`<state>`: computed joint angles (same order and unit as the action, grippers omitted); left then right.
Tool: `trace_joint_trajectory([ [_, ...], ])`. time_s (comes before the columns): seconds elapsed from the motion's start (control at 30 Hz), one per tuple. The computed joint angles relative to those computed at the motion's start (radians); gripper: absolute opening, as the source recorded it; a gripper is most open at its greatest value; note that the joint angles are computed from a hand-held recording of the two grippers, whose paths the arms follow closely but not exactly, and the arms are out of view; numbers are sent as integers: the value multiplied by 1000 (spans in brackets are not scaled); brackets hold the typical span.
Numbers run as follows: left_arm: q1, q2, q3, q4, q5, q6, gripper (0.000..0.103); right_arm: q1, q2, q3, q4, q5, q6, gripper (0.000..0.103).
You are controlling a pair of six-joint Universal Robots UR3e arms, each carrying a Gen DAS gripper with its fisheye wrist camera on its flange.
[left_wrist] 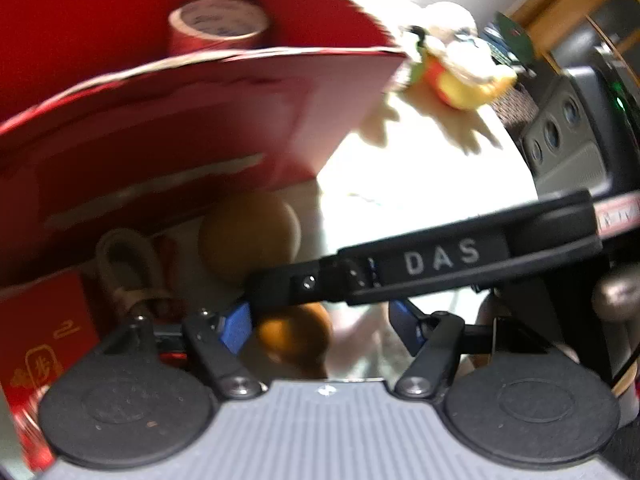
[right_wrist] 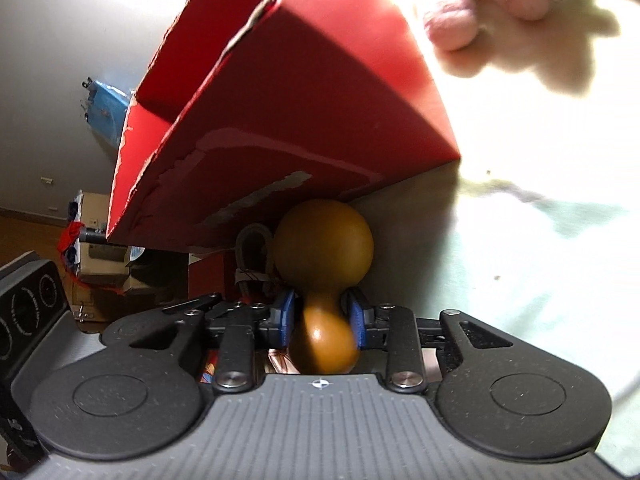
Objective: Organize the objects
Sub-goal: 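Close the right gripper on the wooden gourd toy's neck and lift, then carry the gourd toy with the right gripper over the red box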
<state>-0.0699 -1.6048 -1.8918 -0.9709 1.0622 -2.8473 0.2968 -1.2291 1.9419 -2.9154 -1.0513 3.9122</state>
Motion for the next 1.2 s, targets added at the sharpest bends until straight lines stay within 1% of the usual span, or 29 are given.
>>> trace_joint_trajectory([
  [0.13, -38, 1, 22, -9, -5, 42, 71, -13, -98, 96, -17, -30, 5, 29],
  [0.4, -70, 16, 73, -50, -69, 114, 71, -28, -334, 277, -37, -114, 44, 29],
  [0.47, -79, 26, 81, -51, -85, 131, 71, -61, -388, 326, -47, -111, 35, 29],
  [0.5, -89, 22, 89, -45, -91, 132, 71, -55, -402, 336, -56, -139, 53, 29],
  [0.53, -96, 21, 98, -41, -98, 134, 71, -6, -374, 304, -76, -169, 92, 29],
  [0.57, -100, 27, 101, -38, -107, 139, 71, 1, -388, 305, -77, -192, 104, 29],
  [0.6, -102, 35, 104, -34, -116, 143, 71, 18, -368, 284, -93, -218, 116, 29],
  [0.63, -103, 43, 108, -32, -125, 146, 71, 26, -367, 286, -111, -238, 117, 29],
  [0.73, -99, 71, 116, -9, -156, 141, 71, 48, -377, 216, -82, -293, 111, 29],
  [0.83, -83, 102, 123, 28, -180, 124, 71, 65, -365, 168, -107, -332, 98, 29],
  [1.0, -41, 146, 154, 64, -190, 105, 71, 54, -344, 47, -86, -323, 22, 29],
  [1.2, 45, 183, 182, 67, -185, 120, 71, 48, -210, -157, -67, -276, -61, 29],
])
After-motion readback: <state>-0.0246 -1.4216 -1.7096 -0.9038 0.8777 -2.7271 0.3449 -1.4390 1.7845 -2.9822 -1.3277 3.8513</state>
